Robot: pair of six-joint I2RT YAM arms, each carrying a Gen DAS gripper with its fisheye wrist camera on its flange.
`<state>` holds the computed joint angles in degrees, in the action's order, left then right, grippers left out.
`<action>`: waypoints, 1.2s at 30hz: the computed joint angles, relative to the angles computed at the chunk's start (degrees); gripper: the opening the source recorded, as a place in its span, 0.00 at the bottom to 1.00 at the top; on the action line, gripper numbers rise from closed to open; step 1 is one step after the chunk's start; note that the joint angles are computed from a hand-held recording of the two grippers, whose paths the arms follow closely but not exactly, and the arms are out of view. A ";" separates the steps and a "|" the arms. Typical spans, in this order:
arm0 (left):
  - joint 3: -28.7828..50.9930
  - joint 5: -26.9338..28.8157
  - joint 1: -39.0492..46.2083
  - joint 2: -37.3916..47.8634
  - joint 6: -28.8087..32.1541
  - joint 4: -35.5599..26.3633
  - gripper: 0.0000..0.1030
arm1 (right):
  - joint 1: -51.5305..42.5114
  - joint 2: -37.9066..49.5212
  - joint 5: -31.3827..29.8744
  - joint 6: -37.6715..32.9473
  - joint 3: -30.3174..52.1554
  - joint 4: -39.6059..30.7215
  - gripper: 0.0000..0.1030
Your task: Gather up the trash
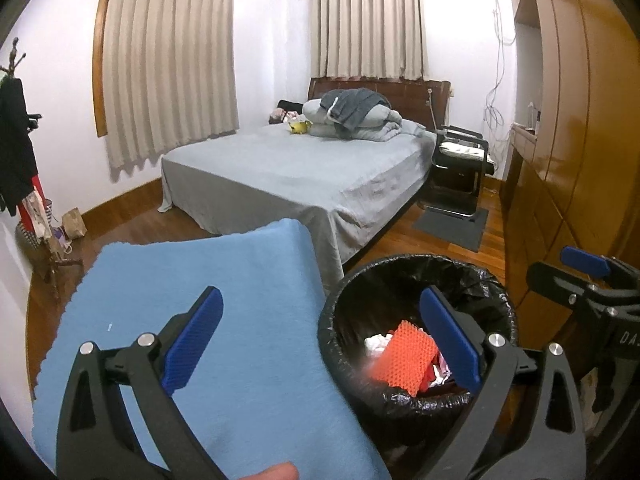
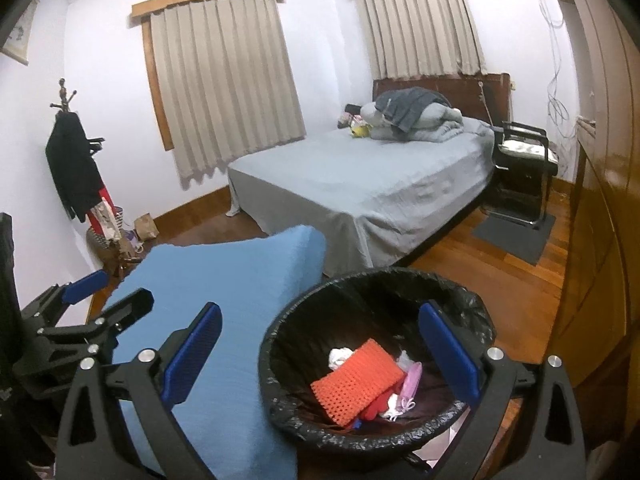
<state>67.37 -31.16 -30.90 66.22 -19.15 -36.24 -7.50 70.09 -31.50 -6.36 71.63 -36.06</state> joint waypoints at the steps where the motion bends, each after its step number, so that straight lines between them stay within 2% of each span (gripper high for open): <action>1: 0.01 -0.76 -0.59 -0.47 -0.18 -0.42 0.93 | 0.06 -0.64 -0.22 -0.04 0.15 -0.36 0.94; 19: 2.02 -9.17 -7.02 -5.57 -3.23 -6.19 0.93 | 1.51 -5.43 -0.97 -0.58 0.70 -2.20 0.94; 36: 1.74 -10.59 -7.75 -7.15 -3.22 -6.85 0.93 | 2.14 -6.62 -1.34 -0.57 -0.04 -2.01 0.94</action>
